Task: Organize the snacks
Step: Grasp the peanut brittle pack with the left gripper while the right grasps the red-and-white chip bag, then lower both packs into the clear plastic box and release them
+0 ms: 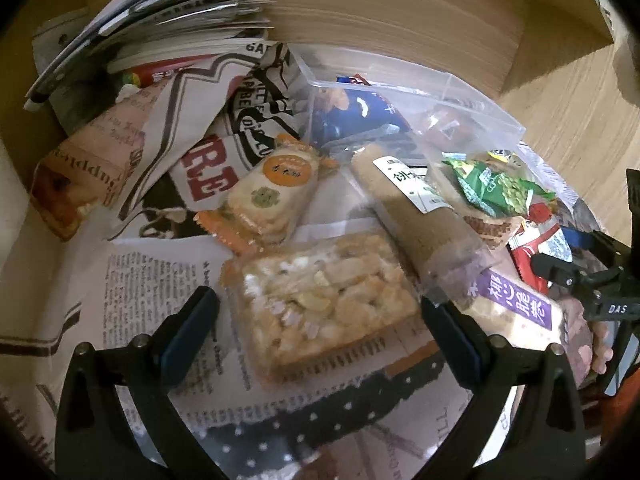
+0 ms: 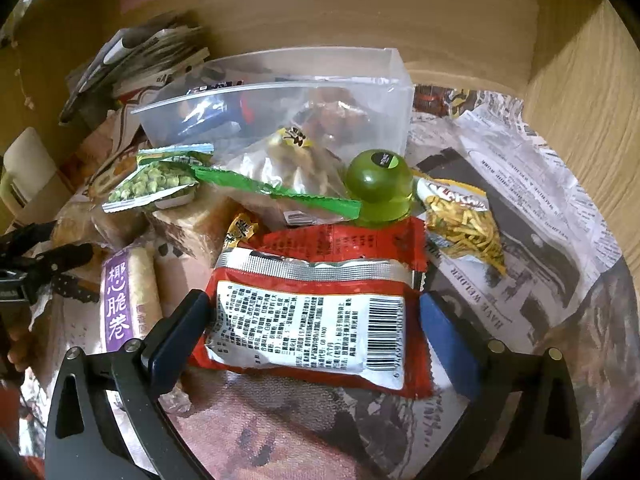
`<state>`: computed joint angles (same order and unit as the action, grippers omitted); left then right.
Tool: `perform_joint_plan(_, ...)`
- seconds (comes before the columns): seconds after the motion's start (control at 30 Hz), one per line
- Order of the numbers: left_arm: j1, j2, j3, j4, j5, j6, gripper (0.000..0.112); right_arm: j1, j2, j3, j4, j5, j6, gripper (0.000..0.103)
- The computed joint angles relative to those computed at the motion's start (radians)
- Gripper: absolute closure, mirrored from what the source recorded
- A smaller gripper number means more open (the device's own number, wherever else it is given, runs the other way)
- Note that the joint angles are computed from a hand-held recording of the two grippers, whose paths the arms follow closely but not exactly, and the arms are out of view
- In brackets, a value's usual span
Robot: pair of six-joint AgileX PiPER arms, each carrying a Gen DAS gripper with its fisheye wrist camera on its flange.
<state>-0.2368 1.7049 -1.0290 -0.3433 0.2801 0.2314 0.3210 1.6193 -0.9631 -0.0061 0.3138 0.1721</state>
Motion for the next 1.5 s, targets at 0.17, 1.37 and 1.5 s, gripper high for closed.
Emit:
perform_joint_plan(0.17,-0.033,0.000,0.020,0.139,-0.058,-0.120,0.015,0.005,0.005,0.000,0.016,-0.004,-0.027,0.000)
perform_joint_plan(1.37,-0.030,-0.196,-0.014,-0.087,-0.061,0.103,0.035,-0.056,-0.262,0.046,0.147,-0.066,-0.182,0.032)
perform_joint_plan(1.5,-0.045,-0.164,-0.084,-0.029,-0.058,0.045,0.035,-0.058,-0.227,-0.018,0.177,-0.078,-0.220,0.032)
